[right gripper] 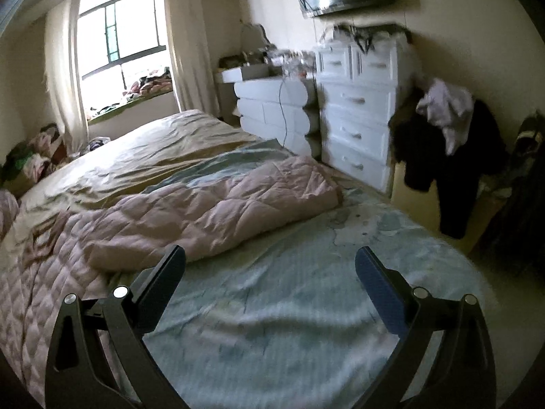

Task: Fold large clothes
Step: 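Move the right tool toward the jacket sleeve beside the right tool, then grasp the sleeve cuff with the right tool and lift it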

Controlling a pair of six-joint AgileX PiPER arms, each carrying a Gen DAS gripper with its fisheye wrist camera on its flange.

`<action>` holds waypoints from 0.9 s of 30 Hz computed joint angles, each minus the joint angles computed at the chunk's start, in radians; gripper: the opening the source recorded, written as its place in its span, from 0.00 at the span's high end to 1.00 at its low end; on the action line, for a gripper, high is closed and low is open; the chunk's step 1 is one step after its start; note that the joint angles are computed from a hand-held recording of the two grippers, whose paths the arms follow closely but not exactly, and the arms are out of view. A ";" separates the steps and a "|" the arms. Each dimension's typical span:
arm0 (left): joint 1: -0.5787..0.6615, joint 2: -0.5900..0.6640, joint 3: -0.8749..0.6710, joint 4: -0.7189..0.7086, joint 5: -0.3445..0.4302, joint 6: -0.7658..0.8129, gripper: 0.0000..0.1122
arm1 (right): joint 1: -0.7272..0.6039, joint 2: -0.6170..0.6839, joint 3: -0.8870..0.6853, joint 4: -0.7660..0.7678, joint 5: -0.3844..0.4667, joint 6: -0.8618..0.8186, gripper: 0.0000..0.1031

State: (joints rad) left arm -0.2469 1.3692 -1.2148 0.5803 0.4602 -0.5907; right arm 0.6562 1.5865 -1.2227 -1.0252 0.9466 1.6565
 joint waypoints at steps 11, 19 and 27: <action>-0.029 0.128 -0.085 0.152 -0.004 -0.135 0.16 | -0.405 0.204 -0.094 0.270 -0.437 -0.192 0.04; -0.031 0.189 -0.132 0.192 0.001 -0.171 0.16 | -0.528 0.382 -0.251 0.635 -0.536 -0.485 0.04; -0.048 0.239 -0.175 0.246 0.023 -0.210 0.16 | -0.560 0.510 -0.478 0.705 -0.427 -0.552 0.04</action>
